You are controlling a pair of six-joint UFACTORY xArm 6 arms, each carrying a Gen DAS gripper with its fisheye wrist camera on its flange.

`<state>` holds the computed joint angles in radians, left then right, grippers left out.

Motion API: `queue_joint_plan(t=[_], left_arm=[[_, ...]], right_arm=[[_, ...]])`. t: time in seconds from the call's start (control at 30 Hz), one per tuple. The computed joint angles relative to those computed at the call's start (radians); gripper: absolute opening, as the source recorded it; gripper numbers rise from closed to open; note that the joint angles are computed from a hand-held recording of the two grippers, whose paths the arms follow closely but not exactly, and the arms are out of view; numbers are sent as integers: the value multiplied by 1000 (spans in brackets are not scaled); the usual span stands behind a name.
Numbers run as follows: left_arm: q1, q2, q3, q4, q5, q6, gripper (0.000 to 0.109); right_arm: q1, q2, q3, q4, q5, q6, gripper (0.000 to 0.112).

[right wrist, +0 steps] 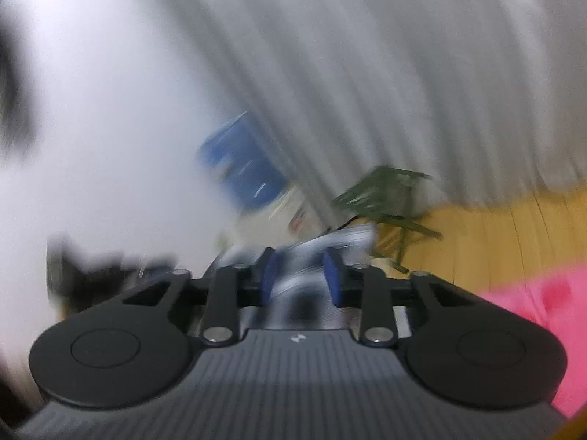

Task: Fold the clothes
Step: 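Lower the plaid garment onto the folded clothes stack and open both grippers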

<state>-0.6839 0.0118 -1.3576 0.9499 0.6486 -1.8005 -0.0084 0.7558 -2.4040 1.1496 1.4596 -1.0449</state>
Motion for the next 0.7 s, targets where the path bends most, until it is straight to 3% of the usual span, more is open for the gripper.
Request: queue_joint_plan(t=[0.07, 0.13, 0.17, 0.2, 0.3, 0.33, 0.4, 0.47, 0.5, 0.53, 0.67, 0.7], left_arm=[[-43, 79, -83, -71, 79, 136, 53], [-58, 156, -152, -156, 153, 227, 50], [-60, 175, -164, -167, 171, 226, 40], [-59, 169, -155, -159, 172, 184, 41], [-69, 91, -85, -110, 164, 47, 54], [-80, 60, -59, -78, 181, 3, 56], [-99, 5, -14, -52, 212, -55, 60], [-90, -27, 28, -100, 182, -62, 62], [-81, -37, 47, -139, 150, -56, 63], [-70, -42, 66, -172, 122, -57, 63], [-40, -48, 126, -203, 40, -127, 58], [-37, -49, 137, -191, 19, -157, 50]], right_arm=[[44, -69, 115, -92, -57, -145, 22], [105, -95, 207, -280, -235, -141, 15], [119, -95, 232, -337, -302, -114, 17], [121, -90, 232, -353, -327, -69, 17], [87, -145, 277, -307, -378, 17, 18], [61, -141, 258, -278, -343, 55, 19], [5, -39, 96, -215, -169, 237, 26], [-53, 75, -61, -144, 22, 401, 43], [-65, 102, -87, -125, 69, 439, 48], [-73, 107, -76, -108, 98, 462, 55], [-9, 49, 101, -128, 39, 394, 56], [1, 56, 105, -132, 37, 391, 56]])
